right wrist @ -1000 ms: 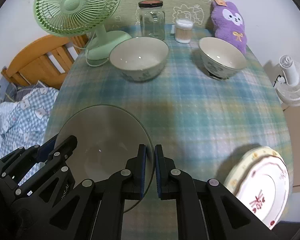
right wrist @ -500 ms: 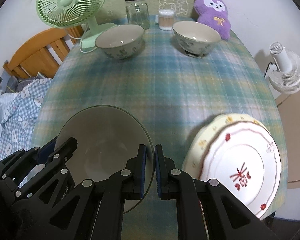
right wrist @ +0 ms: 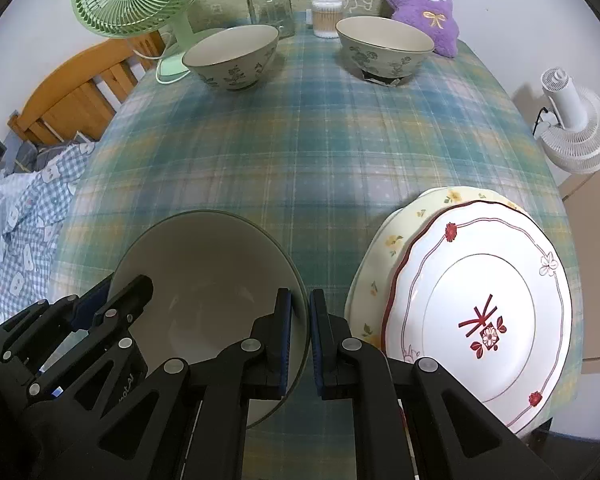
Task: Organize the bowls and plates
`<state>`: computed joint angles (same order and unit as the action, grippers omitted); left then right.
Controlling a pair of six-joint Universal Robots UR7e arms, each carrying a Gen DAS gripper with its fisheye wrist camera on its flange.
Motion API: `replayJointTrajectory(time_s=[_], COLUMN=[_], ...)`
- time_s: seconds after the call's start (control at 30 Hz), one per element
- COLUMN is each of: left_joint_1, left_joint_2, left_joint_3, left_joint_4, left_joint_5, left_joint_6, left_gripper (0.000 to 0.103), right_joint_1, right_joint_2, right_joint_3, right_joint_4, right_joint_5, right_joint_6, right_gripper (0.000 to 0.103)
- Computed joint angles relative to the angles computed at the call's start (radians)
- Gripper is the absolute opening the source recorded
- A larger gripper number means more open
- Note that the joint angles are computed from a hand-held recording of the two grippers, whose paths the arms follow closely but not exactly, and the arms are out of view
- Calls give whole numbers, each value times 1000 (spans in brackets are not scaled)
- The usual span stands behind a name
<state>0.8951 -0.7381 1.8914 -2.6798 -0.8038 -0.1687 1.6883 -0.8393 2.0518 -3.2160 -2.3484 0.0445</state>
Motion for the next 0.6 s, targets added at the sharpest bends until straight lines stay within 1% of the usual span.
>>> replayJointTrajectory(time_s=[0.1,0.13,0.17,0.2,0.23,0.27,0.3,0.33,0.37,0.4,0.43,0.5,0.53,0.6], left_joint_1=[-1,0,0,-4,-10,-18,-22,-24,-27,-32,-36,-39,-39,-53], left_joint_2=[-3,-4,-6,-7,-7,-6,-7,-9,-8,-8,-10,-20,-23,-27], left_joint_3=[4,4,4,9,15,22,25,21,19,19,20,15,15,14], left_joint_4=[0,1,2,-13,-31,-56,-69,-59,-54,-58,-62,-47,-51,-59], left_joint_5=[-5,-10,-17,-12,-2,9,6,-5,-3,9,17,20,17,44], left_joint_6=[-13,-17,-22,-13,-3,14,31,37,37,37,34,5,4,7], left_gripper=[13,15,20,26,31,37,43,45,45,47,48,56,57,64], right_joint_1=[-3,-4,-5,-7,-7,-5,-3,-1,3,4,5,8,9,15], right_joint_2=[-3,-5,-9,-14,-16,-17,-17,-20,-24,-31,-41,-61,-73,-90], right_joint_3=[-2,-4,-3,-2,-2,-3,-5,-4,1,6,12,21,25,29], right_joint_4=[11,21,25,26,26,26,24,20,2,-9,-20,-34,-40,-55], right_joint_5=[5,7,16,29,29,19,4,-5,-17,-16,-13,-5,5,14], right_joint_6=[-3,-1,-7,-18,-25,-33,-34,-30,-24,-27,-33,-42,-49,-77], right_gripper=[13,13,13,13,15,18,31,41,44,50,54,59,62,64])
